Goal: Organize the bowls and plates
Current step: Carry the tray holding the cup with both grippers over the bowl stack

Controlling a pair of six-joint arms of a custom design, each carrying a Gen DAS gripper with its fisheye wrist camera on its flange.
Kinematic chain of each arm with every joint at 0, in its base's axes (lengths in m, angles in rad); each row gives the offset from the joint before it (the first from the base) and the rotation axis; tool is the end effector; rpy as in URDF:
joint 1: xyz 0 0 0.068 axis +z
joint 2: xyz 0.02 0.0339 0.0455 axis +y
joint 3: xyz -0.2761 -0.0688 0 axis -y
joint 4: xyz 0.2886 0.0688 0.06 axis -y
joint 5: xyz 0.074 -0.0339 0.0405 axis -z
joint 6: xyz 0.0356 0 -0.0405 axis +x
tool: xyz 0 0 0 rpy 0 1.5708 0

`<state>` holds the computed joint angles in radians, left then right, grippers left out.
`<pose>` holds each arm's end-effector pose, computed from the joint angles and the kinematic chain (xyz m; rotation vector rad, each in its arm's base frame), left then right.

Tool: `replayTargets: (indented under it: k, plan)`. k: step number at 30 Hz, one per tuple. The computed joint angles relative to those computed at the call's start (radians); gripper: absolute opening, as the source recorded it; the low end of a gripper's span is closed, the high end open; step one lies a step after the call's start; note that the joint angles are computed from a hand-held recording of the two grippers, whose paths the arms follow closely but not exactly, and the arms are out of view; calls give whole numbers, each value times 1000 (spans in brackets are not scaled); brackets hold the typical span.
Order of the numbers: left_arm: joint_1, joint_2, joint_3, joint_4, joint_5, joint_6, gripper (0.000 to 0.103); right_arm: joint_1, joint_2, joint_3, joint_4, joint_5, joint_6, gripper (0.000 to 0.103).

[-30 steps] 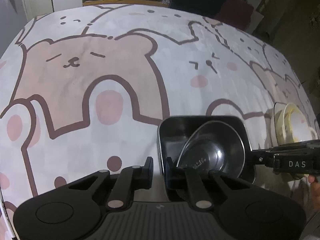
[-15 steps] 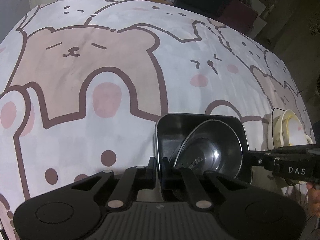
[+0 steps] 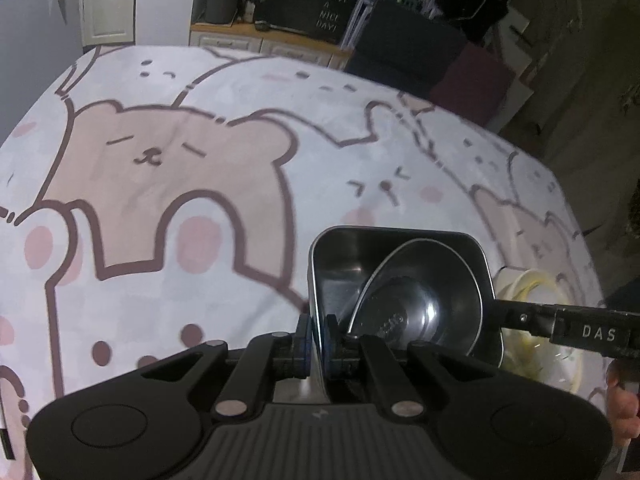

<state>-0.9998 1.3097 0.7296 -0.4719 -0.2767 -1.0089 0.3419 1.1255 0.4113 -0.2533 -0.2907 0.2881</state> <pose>0.1577 -0.2275 0.1782 -0.1082 2.6076 -0.3891 0.2036 0.0833 0.1300 -0.1876 2.5861 0.6102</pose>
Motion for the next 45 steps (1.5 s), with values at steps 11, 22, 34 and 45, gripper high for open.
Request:
replayTargets:
  k: [11,22,34,45]
  plan:
    - [-139,153,217,-46,-87,-65,6,-301,-340,3,-336,-134,-238,6]
    - [-207,347,413,5,-89,-59,7,-757,-411,56,-614,-323,-613,5]
    - [-219,584,635,3,-6,-17,8,-1096,-222,96,-655,-367,-915,5]
    - [-203,683,730,-18,44,-1,8,-1107,-101,99,-564,-301,-935,5]
